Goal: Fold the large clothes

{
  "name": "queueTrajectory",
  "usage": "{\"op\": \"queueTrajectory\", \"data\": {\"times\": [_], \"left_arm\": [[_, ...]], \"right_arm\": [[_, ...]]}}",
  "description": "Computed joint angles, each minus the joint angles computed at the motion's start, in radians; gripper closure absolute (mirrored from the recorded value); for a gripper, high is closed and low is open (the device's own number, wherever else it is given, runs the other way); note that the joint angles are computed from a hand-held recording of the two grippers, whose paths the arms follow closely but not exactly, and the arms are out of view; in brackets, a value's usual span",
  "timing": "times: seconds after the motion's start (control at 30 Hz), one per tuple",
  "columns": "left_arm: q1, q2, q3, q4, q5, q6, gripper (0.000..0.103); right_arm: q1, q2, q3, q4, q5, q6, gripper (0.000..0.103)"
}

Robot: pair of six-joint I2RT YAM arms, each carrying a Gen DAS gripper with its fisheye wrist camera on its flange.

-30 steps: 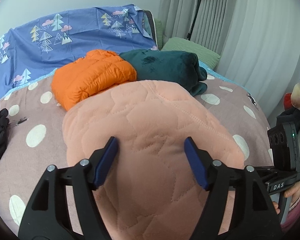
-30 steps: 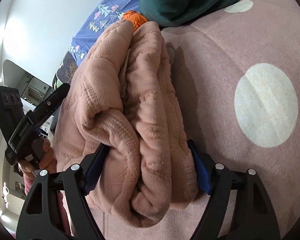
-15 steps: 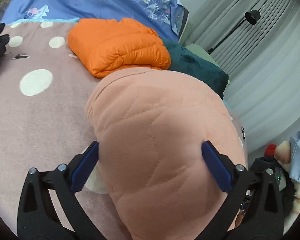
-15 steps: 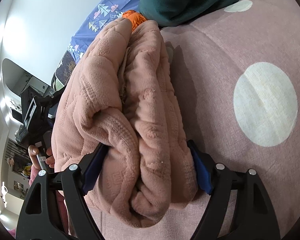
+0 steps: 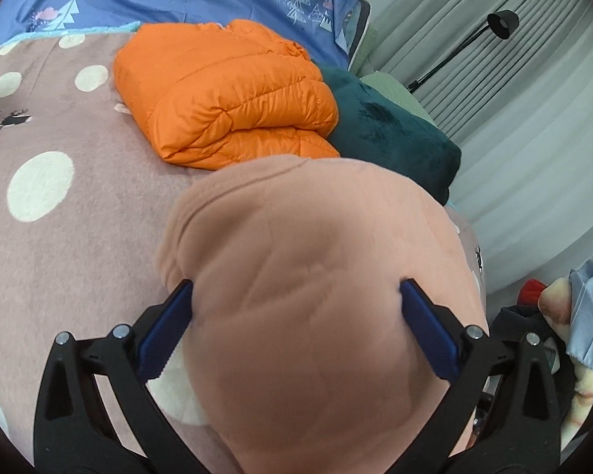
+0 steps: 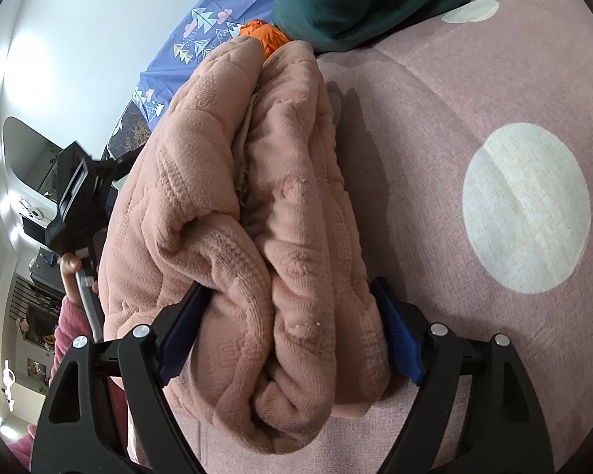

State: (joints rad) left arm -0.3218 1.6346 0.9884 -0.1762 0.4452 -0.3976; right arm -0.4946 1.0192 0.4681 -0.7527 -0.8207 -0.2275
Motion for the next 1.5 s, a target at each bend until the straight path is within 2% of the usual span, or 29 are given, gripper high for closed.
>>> {"op": "queueTrajectory", "data": {"times": [0.2, 0.4, 0.5, 0.7, 1.1, 1.2, 1.3, 1.4, 1.5], "left_arm": [[0.023, 0.091, 0.087, -0.044, 0.05, -0.007, 0.002], [0.017, 0.159, 0.19, -0.159, 0.041, 0.03, 0.002], [0.014, 0.159, 0.185, -0.153, 0.032, 0.043, 0.002], [0.0, 0.114, 0.133, -0.106, -0.02, 0.072, 0.002], [-0.055, 0.088, 0.156, -0.147, -0.165, 0.086, 0.002], [-0.053, 0.093, 0.168, -0.16, -0.158, 0.095, 0.002], [-0.036, 0.134, 0.214, -0.2, -0.106, 0.08, 0.002], [-0.033, 0.155, 0.211, -0.179, -0.086, 0.064, 0.002], [-0.025, 0.15, 0.196, -0.155, -0.056, 0.074, 0.007]], "right_arm": [[-0.007, 0.006, 0.0, -0.001, -0.003, -0.012, 0.019], [-0.013, 0.012, 0.001, -0.002, -0.003, -0.022, 0.018], [-0.018, 0.021, 0.004, -0.001, -0.003, -0.032, 0.018], [-0.024, 0.045, 0.013, 0.007, -0.002, -0.047, 0.017], [-0.017, 0.033, 0.009, 0.011, 0.002, -0.035, 0.017], [-0.016, 0.036, 0.009, 0.015, 0.002, -0.033, 0.017], [-0.012, 0.042, 0.011, 0.02, 0.003, -0.028, 0.017], [0.0, 0.035, 0.01, 0.022, 0.006, -0.017, 0.017], [-0.003, 0.046, 0.012, 0.028, -0.015, -0.031, 0.019]]}}
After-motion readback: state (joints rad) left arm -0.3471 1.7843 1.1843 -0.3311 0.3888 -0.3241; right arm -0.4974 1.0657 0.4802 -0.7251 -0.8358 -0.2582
